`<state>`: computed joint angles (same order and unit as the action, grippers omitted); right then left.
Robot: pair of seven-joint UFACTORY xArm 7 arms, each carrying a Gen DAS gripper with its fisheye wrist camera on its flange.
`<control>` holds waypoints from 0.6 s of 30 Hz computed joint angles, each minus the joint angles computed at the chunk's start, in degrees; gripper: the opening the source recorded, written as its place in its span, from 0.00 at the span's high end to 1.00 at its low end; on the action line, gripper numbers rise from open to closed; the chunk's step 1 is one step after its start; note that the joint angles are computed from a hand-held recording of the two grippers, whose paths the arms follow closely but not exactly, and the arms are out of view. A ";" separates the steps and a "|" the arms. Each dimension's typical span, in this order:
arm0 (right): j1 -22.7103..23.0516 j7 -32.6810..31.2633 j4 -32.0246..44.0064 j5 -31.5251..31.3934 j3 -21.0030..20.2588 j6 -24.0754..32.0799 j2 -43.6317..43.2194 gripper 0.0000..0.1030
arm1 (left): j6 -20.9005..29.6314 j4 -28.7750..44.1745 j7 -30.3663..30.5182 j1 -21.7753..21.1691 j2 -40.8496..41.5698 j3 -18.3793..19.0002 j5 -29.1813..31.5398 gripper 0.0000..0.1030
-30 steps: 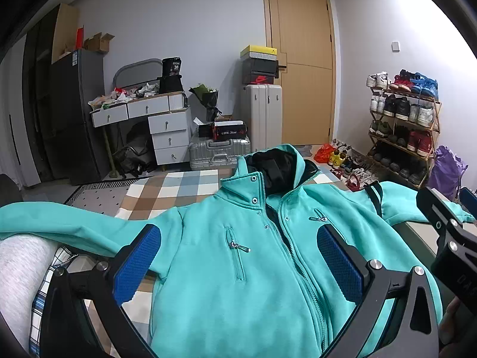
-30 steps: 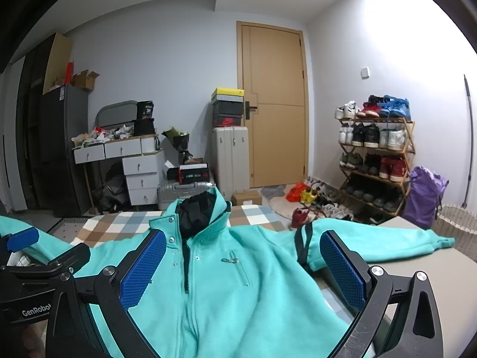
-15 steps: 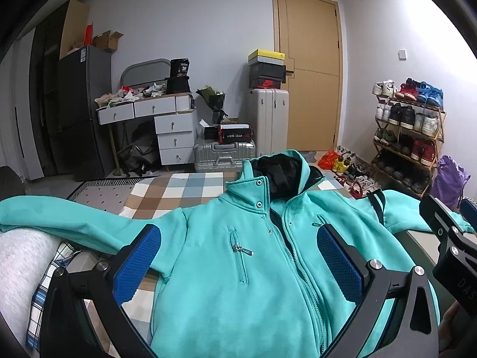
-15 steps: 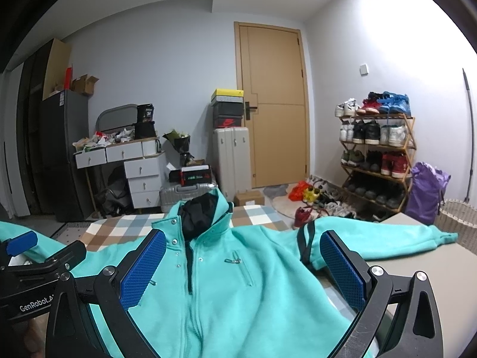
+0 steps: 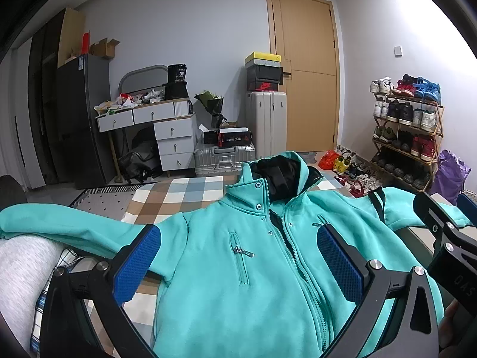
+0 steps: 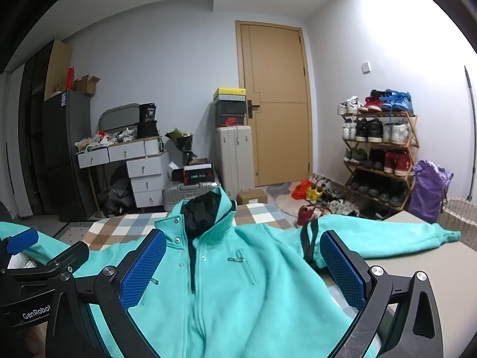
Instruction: Fold large clothes
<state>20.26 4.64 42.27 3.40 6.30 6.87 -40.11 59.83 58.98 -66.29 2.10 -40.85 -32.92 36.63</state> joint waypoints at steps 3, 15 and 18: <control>0.25 -0.19 0.16 0.06 -0.33 0.05 0.13 0.00 | -0.03 0.01 -0.04 -0.04 0.05 0.08 0.10 0.01; 0.75 -0.38 0.28 0.36 -0.59 0.05 0.30 0.00 | 0.42 0.05 0.04 -0.46 0.38 0.13 -0.45 0.01; 1.22 -0.92 0.23 0.43 -0.88 0.23 0.29 0.00 | 0.56 0.15 0.00 -0.99 0.98 0.30 -1.00 0.01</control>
<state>21.49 3.72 42.50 3.83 5.42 7.10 -39.82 60.39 59.12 -66.29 1.11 -39.88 -32.63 35.62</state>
